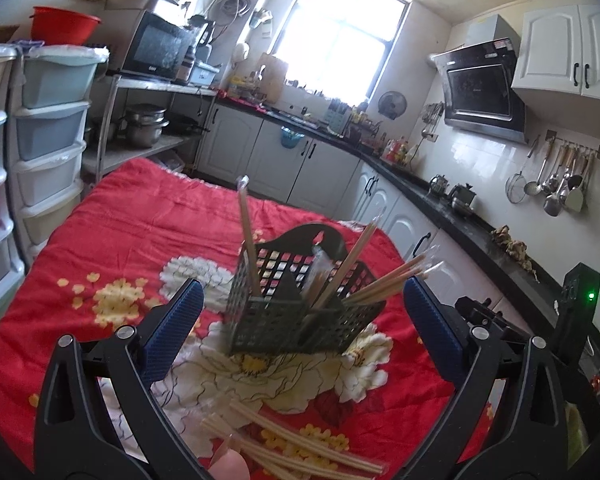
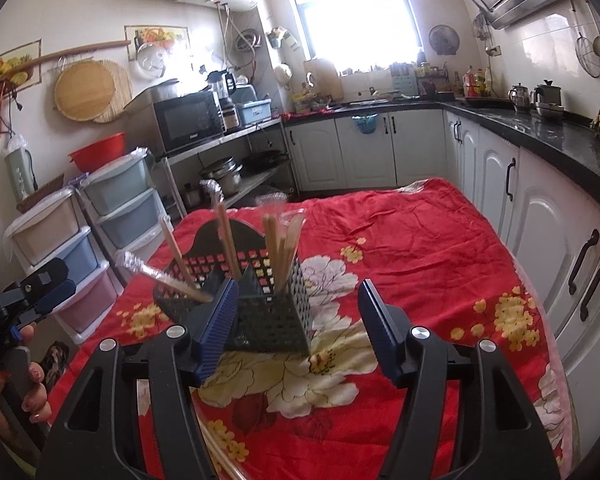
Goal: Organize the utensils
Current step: 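Move both open tools back from the caddy toward the chopstick pile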
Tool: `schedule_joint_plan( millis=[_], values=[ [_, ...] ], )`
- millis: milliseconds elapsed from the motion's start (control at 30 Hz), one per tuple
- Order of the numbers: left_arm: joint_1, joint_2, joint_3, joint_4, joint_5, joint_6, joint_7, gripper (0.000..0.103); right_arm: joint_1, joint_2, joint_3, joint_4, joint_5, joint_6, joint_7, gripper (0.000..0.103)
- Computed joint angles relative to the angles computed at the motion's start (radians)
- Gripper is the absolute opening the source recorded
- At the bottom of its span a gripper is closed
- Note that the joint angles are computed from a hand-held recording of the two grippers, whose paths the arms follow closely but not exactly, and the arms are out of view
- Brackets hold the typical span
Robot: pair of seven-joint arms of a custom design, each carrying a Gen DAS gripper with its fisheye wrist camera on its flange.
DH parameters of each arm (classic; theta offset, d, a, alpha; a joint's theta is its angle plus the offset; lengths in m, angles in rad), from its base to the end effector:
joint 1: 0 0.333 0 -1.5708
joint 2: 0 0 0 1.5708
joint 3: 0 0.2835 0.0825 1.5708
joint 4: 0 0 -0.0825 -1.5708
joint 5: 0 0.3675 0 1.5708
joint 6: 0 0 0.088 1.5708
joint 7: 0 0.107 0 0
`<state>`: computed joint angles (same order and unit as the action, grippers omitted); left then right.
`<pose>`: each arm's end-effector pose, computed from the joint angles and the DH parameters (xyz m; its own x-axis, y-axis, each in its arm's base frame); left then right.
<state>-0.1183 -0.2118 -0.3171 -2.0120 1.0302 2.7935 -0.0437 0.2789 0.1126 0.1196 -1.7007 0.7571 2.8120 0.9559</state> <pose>0.4609 -0.2743 0.6091 0.0772 -0.9247 0.3728 -0.3729 -0.3735 -0.8494 0.5902 0.2078 0.6005 0.5050 -0.8354 -0.2172 -0.4957 -0.0747 -0.8652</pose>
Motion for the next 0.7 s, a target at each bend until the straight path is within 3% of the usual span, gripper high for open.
schedule_joint_plan(
  millis=[700],
  values=[
    [0.002,-0.074,0.007,-0.165,-0.215,-0.069,0.034,0.092,0.02,0.003,0.009,-0.006,0.011,-0.14,-0.079,0.06]
  ],
)
